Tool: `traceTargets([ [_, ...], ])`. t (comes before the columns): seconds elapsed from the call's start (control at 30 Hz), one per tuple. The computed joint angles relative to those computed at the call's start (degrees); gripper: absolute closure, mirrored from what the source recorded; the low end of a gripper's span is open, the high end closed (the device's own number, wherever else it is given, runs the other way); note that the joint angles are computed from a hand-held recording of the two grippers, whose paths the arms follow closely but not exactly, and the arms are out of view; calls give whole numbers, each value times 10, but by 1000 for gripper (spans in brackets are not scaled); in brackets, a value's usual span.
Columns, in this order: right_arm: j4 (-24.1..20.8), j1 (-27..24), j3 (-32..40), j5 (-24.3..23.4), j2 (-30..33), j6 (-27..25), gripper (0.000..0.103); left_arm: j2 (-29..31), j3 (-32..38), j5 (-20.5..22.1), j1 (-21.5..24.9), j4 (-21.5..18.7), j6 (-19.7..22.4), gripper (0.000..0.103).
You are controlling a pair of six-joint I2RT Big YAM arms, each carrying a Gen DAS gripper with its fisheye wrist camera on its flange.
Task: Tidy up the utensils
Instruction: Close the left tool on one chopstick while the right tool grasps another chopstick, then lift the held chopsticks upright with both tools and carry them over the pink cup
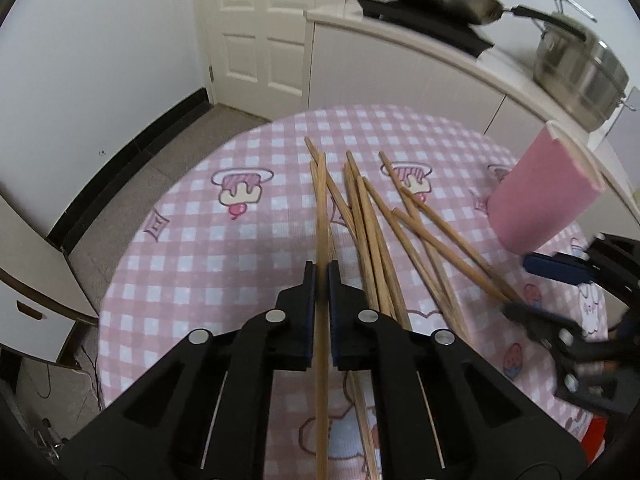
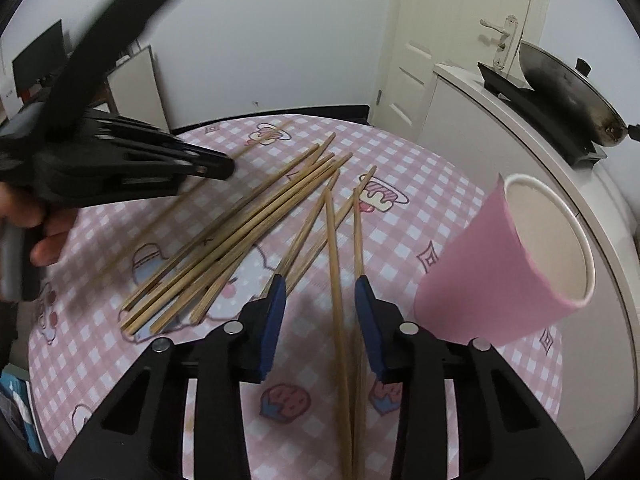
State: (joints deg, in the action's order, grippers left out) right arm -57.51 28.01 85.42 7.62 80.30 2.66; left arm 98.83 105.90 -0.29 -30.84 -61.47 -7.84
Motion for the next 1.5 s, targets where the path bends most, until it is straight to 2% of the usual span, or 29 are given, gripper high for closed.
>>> traceTargets([
  [0.13, -34, -3, 43, 12, 43, -11, 78, -27, -19, 7, 1, 22, 2, 97],
  [0.3, -75, -8, 91, 10, 90, -22, 89, -42, -24, 10, 0, 33, 5, 97],
  [0.7, -171, -14, 183, 14, 163, -43, 92, -52, -26, 13, 4, 44, -4, 97],
  [0.83, -196, -17, 201, 16, 181, -47, 98, -47, -22, 22, 6, 44, -10, 97],
  [1.07, -140, -25, 171, -6, 142, -36, 98, -43, -23, 34, 4, 17, 11, 97],
  [1.13, -112, -29, 148, -30, 117, -29, 98, -43, -28, 33, 4, 13, 10, 97],
  [1.23, -80, -28, 123, -30, 88, -20, 98, -53, -43, 37, 2, 26, 4, 97],
  [1.33, -55, -24, 108, -33, 63, -7, 98, -74, -64, 39, -3, 58, -3, 97],
  [1.43, -53, -21, 106, -43, 52, -2, 98, -77, -65, 46, -11, 31, 9, 97],
  [1.5, -56, -18, 99, -47, 45, -5, 98, -73, -62, 35, -13, 10, 17, 97],
])
